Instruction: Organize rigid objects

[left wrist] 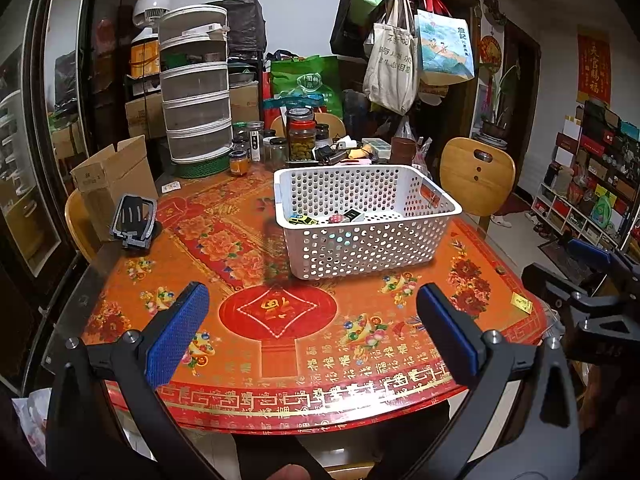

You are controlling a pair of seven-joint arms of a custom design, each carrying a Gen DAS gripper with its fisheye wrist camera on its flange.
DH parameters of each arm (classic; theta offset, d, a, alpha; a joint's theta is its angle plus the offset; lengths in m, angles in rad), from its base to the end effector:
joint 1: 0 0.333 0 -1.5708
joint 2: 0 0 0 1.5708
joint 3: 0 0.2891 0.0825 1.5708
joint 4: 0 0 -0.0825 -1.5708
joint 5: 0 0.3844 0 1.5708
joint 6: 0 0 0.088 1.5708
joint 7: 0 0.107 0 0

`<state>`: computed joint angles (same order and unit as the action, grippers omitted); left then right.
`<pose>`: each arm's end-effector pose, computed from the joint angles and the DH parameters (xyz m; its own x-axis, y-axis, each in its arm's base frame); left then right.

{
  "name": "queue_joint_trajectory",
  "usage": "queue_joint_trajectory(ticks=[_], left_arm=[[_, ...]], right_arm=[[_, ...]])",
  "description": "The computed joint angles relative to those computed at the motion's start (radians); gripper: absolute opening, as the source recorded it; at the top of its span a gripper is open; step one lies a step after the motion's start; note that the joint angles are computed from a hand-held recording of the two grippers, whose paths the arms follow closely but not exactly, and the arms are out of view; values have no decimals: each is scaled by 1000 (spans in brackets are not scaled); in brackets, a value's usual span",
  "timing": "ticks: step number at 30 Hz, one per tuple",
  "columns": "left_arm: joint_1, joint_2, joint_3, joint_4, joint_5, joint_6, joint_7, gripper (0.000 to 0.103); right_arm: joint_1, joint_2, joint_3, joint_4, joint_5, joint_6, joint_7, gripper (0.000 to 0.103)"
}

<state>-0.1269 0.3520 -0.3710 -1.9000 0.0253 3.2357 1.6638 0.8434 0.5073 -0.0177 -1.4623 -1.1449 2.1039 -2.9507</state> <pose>0.5937 -0.2964 0.4262 -0.5158 -0.8563 0.0266 -0.4665 0.2548 -0.8470 0.5124 0.4950 0.4042 -0.3495 -0.9368 -0.0177 -0.4805 0.1954 -0.8549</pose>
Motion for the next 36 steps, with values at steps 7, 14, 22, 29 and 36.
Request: queue_joint_trajectory(ticks=[7, 14, 22, 29, 36], left_arm=[[-7, -5, 6, -3, 2, -4, -3, 102], [-21, -7, 19, -4, 3, -2, -10, 102], [-29, -8, 28, -4, 6, -3, -13, 102], [-3, -9, 4, -17, 13, -2, -2, 102], [24, -4, -24, -14, 1, -9, 18, 102]], right_arm=[[1, 1, 0, 1, 3, -1, -3, 103], [1, 2, -1, 1, 1, -3, -5, 103], [0, 8, -1, 9, 10, -5, -20, 103], [2, 9, -4, 11, 10, -4, -21, 103], [3, 11, -5, 15, 13, -6, -27, 103]])
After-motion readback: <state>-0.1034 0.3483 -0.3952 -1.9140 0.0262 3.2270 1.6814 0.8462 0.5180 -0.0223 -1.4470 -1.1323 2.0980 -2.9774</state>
